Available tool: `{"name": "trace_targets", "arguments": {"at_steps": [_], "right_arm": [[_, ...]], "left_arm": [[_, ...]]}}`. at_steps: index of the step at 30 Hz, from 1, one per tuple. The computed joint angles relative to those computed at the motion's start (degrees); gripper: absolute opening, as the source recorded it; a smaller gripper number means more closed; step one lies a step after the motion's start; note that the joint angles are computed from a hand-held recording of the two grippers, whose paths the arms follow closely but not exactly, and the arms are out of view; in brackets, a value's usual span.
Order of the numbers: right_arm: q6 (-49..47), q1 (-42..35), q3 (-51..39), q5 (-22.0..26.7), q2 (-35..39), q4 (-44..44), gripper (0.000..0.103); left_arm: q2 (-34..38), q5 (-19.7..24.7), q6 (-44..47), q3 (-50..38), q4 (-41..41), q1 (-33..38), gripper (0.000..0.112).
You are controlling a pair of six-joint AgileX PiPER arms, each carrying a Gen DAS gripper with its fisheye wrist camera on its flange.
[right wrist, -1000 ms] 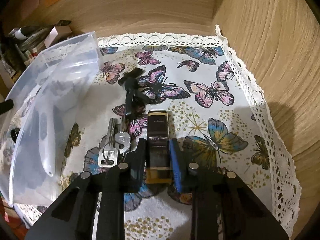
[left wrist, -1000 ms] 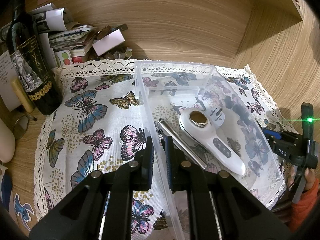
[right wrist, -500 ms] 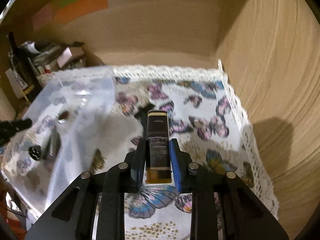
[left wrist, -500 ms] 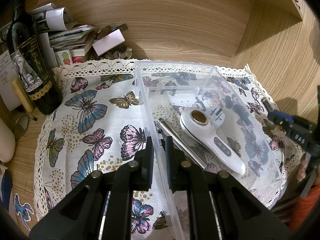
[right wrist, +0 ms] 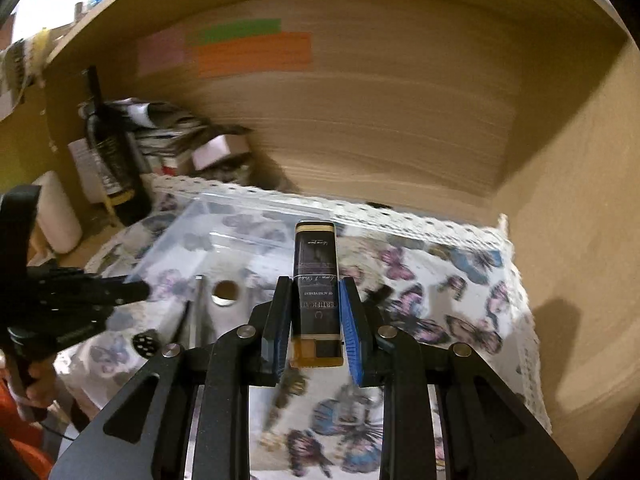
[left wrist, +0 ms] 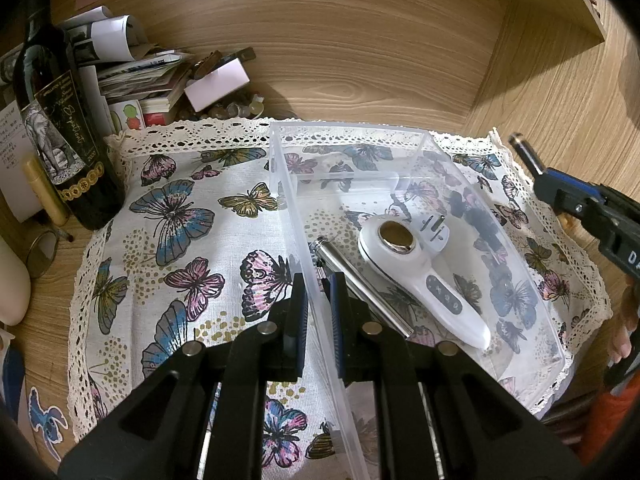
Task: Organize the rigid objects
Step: 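Carry the black case into the clear box and open the right gripper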
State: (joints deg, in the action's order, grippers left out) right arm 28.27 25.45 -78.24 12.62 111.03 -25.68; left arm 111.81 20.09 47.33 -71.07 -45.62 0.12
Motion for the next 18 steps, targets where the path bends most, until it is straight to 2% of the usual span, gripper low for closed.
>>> {"name": "trace_targets", "arguments": {"at_steps": [12,18], "right_arm": [[-23.1,4.7,-7.9,5.2,6.7,20.9,0.022],[-25.8,5.9,-11.3,10.2,9.7,22.6,0.022]], "left_arm": [[0.0,-0.1,0.3,0.1,-0.2,0.0,0.011],[0.0,-0.1,0.2,0.2,-0.2,0.0,0.011]]}}
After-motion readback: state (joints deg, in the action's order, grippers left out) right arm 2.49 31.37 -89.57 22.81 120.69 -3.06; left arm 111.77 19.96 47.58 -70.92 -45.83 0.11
